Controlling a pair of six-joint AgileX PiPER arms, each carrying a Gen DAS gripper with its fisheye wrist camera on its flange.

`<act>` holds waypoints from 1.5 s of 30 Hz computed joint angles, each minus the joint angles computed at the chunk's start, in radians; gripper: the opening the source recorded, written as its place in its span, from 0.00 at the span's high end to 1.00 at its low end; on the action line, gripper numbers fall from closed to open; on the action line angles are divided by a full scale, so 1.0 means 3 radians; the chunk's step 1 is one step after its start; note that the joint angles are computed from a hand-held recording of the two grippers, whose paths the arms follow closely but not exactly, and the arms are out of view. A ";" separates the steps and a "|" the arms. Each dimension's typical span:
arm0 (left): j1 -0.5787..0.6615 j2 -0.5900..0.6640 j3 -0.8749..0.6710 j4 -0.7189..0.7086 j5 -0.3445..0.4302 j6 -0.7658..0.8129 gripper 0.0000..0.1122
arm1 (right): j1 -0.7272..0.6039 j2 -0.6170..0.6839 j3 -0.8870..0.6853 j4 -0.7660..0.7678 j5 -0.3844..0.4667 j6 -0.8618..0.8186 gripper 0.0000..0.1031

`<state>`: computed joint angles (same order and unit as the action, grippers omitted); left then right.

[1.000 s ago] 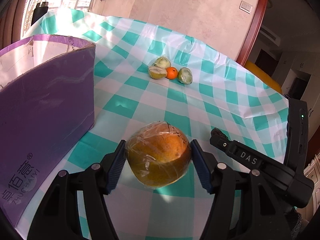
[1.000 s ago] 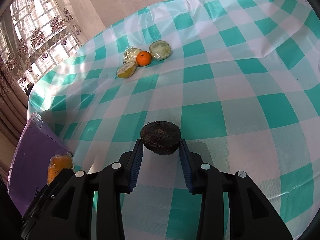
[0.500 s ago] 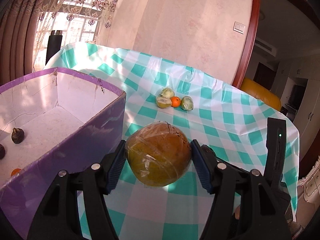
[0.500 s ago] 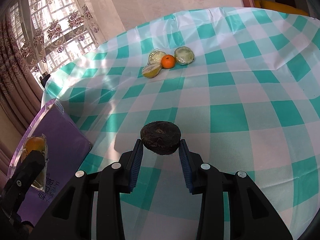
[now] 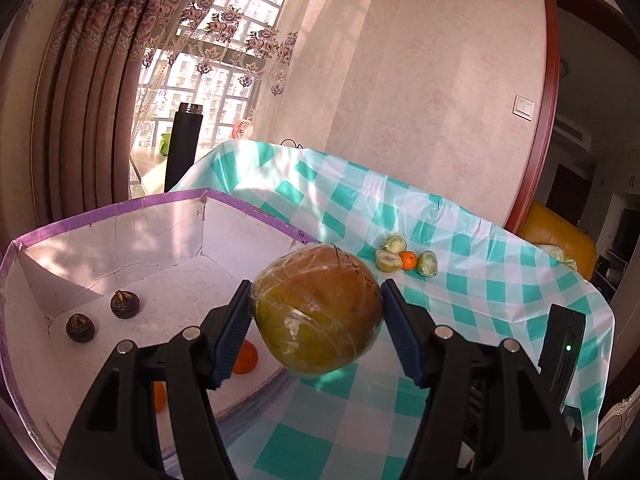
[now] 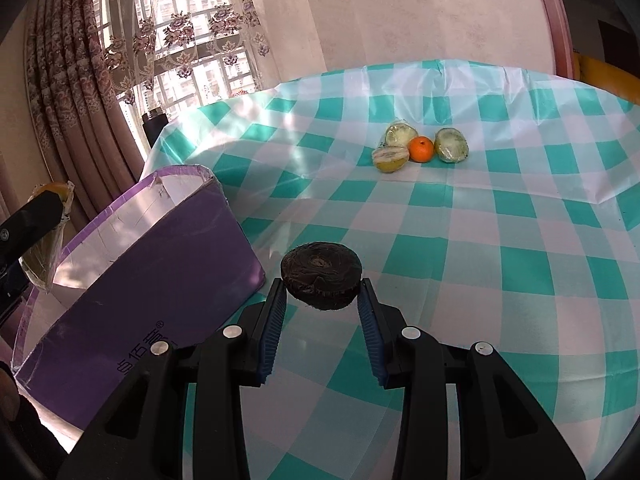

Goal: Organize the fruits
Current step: 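Open both tools over the box to drop the wrapped fruit and dark fruit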

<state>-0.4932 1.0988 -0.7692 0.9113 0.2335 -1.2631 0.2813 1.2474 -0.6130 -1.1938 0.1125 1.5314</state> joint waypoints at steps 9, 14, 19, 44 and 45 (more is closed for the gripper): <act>0.0694 -0.0093 -0.0027 -0.2042 0.0143 0.1870 0.43 | 0.0544 0.0082 -0.0448 0.0423 0.0343 -0.0536 0.64; 0.0916 -0.0126 0.0003 -0.2164 0.0212 0.1932 0.43 | 0.0867 0.0250 -0.0768 0.0465 0.0489 -0.0726 0.64; 0.1162 -0.0146 0.0040 -0.2405 0.0263 0.2126 0.43 | 0.1088 0.0536 -0.1119 0.0685 0.0618 -0.1083 0.64; 0.1728 0.0412 -0.0763 -0.2872 0.1778 0.2927 0.42 | 0.1520 0.2127 -0.3168 0.2362 0.2534 -0.3820 0.63; 0.1763 0.0398 -0.0751 -0.2938 0.1761 0.2988 0.39 | 0.1527 0.2127 -0.3164 0.2346 0.2545 -0.3815 0.62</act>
<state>0.0358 1.2183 -0.9945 0.0300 0.7617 -0.3666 0.7395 1.8853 -1.5623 -0.4899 0.8759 0.3869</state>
